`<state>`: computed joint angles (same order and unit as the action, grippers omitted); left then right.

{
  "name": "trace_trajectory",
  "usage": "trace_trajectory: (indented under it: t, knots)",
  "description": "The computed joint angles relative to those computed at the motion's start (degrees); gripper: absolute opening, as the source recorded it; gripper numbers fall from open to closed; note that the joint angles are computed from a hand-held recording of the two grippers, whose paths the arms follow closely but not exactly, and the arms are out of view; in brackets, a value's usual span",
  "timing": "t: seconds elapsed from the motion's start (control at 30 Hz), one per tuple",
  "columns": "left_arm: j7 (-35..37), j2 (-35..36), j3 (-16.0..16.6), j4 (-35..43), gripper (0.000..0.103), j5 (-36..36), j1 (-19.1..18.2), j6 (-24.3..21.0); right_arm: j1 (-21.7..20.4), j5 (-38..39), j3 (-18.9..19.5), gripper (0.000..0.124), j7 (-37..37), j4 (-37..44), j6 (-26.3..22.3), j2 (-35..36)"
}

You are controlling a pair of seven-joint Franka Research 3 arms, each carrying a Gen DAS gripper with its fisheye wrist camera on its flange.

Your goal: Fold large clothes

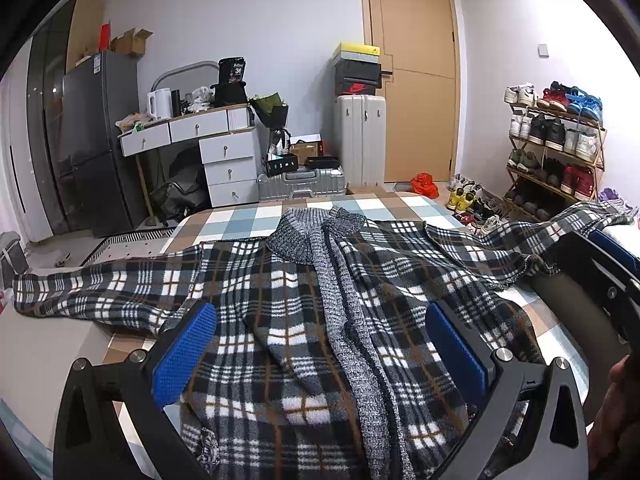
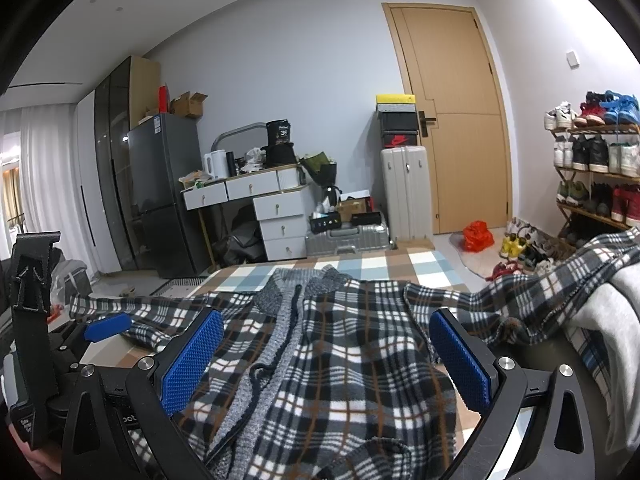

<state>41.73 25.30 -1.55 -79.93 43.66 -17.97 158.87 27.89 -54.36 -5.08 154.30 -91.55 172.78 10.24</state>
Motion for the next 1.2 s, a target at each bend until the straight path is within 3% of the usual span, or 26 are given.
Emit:
trace_trajectory:
  t: [1.2]
  knots:
    - [-2.5, -0.6, 0.1, -0.3, 0.102, 1.7, -0.2, -0.7, 0.1, -1.7, 0.2, 0.103, 1.0, 0.2, -0.3, 0.0]
